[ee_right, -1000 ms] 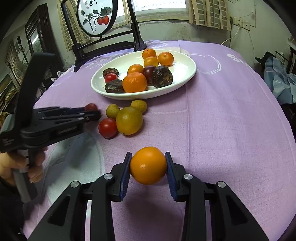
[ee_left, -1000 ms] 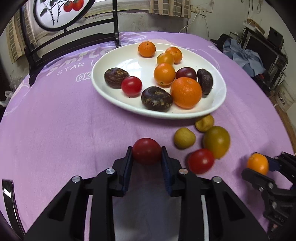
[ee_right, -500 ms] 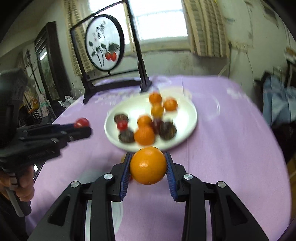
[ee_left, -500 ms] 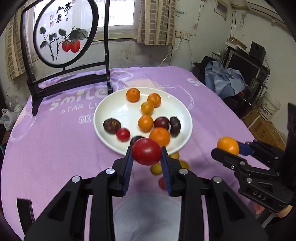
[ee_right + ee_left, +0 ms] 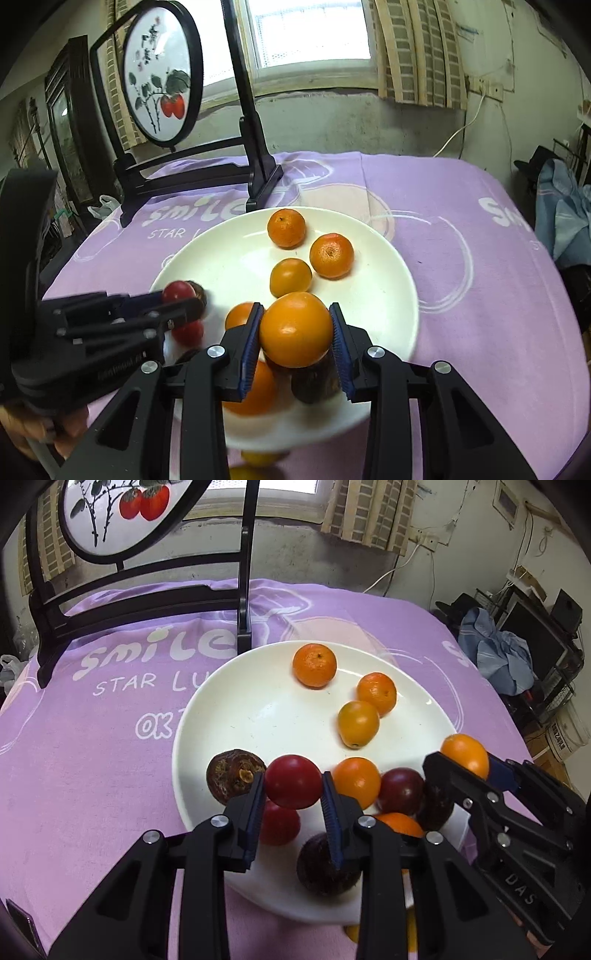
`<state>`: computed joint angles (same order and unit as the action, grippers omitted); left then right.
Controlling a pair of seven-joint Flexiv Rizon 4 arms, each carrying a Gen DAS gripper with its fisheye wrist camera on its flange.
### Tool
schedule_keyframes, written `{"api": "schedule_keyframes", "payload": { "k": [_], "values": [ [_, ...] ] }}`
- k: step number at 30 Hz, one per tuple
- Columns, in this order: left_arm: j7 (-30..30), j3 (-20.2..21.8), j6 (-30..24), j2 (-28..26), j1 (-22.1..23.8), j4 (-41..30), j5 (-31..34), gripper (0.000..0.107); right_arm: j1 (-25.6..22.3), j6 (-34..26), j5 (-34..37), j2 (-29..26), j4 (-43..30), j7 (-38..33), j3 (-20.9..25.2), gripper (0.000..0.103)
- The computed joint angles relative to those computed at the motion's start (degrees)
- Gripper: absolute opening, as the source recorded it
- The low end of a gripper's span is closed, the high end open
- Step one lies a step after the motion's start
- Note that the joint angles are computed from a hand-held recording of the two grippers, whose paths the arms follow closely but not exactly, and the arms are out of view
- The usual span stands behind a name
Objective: Organize fruits
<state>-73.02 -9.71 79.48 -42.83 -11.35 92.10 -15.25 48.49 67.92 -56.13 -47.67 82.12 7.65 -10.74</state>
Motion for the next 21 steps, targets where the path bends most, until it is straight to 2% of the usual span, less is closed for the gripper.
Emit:
{"api": "schedule_keyframes", "payload": {
  "k": [2, 3, 8, 10, 14, 17, 21],
  "values": [
    [-1.22, 0.30, 0.75, -0.52, -0.27, -0.32, -0.48, 0.054, 0.11, 1.01, -0.34, -0.40, -0.09, 1.95, -0.79, 0.043],
    [-3.04, 2.32, 1.59, -0.57, -1.71, -0.49, -0.09, 0.063, 0.62, 1.28, -1.04, -0.13, 0.44, 3.62, -1.69, 0.046],
    [-3.21, 2.34, 4.81, 1.82, -1.36, 2.78, 1.82, 0.067, 1.18, 1.34, -3.65, 2.15, 3.37, 5.63, -1.61, 0.048],
    [-3.25, 1.86, 5.38, 3.42, -0.85, 4.76, 2.08, 0.077, 1.26, 1.51, -5.21, 3.68, 5.43, 6.89, -1.10, 0.049],
    [-2.85, 0.25, 8.53, 7.04, 0.51, 10.46, 2.48, 0.082, 1.15, 0.58, -8.45, 6.43, 9.03, 9.03, 0.54, 0.052],
    [-3.10, 0.41, 10.09, 9.63, 0.55, 14.59, 2.98, 0.085, 0.48, -1.24, -9.10, 8.07, 11.50, 8.46, 3.49, 0.053],
    [-2.22, -5.47, 14.09, 12.54, 5.77, 22.04, 2.47, 0.090, 0.46, -4.53, -9.04, 9.31, 13.97, 6.07, 6.97, 0.053]
  ]
}}
